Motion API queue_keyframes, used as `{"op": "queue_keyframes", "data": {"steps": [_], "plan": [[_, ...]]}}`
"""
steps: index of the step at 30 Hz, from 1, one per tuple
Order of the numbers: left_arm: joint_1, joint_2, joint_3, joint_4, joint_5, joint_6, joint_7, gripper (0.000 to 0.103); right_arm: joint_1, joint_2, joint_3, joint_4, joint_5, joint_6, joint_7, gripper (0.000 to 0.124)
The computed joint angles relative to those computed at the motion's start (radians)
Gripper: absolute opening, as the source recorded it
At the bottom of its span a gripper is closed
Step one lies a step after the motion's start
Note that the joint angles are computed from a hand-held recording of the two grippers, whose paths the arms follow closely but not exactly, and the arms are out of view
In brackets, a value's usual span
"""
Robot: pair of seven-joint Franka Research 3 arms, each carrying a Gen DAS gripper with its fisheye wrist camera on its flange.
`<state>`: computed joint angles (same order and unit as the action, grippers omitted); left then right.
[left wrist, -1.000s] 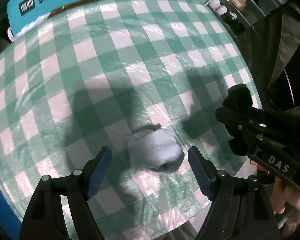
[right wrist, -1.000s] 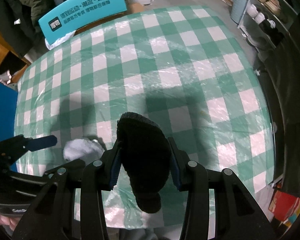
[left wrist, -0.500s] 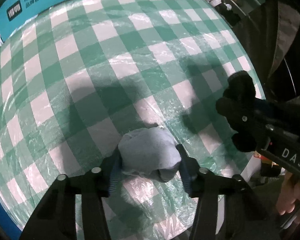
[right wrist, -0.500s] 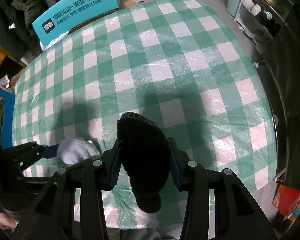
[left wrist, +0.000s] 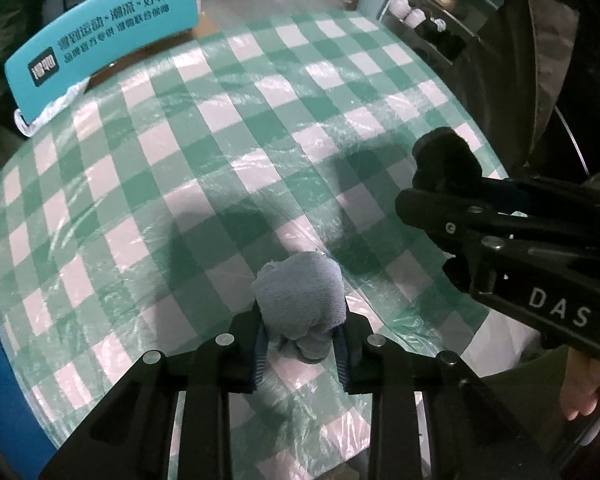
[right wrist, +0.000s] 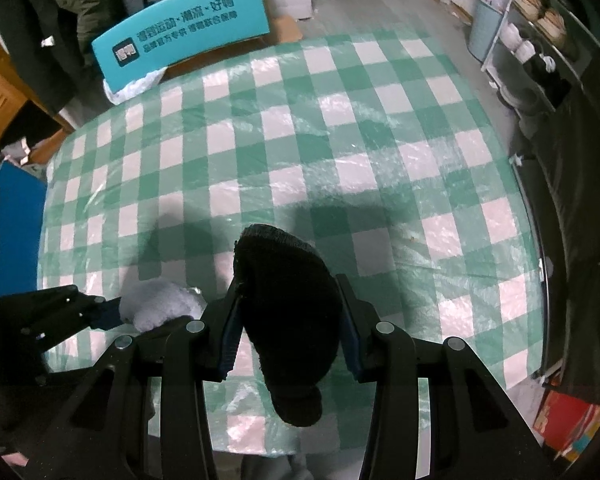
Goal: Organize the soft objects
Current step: 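Grasp the grey sock with the left gripper while right holds the black sock, then carry the grey and black socks over the box with both grippers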
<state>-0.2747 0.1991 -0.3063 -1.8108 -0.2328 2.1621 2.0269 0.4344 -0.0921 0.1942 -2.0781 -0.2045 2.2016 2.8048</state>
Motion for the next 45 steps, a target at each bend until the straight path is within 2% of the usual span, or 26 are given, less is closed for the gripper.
{"op": "queue_keyframes", "data": {"steps": [14, 29, 45], "plan": [[0.039, -0.112, 0.042, -0.053, -0.061, 0.02, 0.056, 0.028, 0.04, 0.061, 0.006, 0.136, -0.06, -0.053, -0.03, 0.041], [0.095, -0.213, 0.114, -0.086, -0.091, 0.003, 0.091, 0.028, 0.105, 0.142, -0.003, 0.302, -0.119, -0.082, -0.069, 0.041], [0.134, -0.274, 0.165, -0.089, -0.112, 0.012, 0.138, 0.028, 0.208, 0.318, -0.044, 0.576, -0.132, -0.109, -0.173, 0.042]]}}
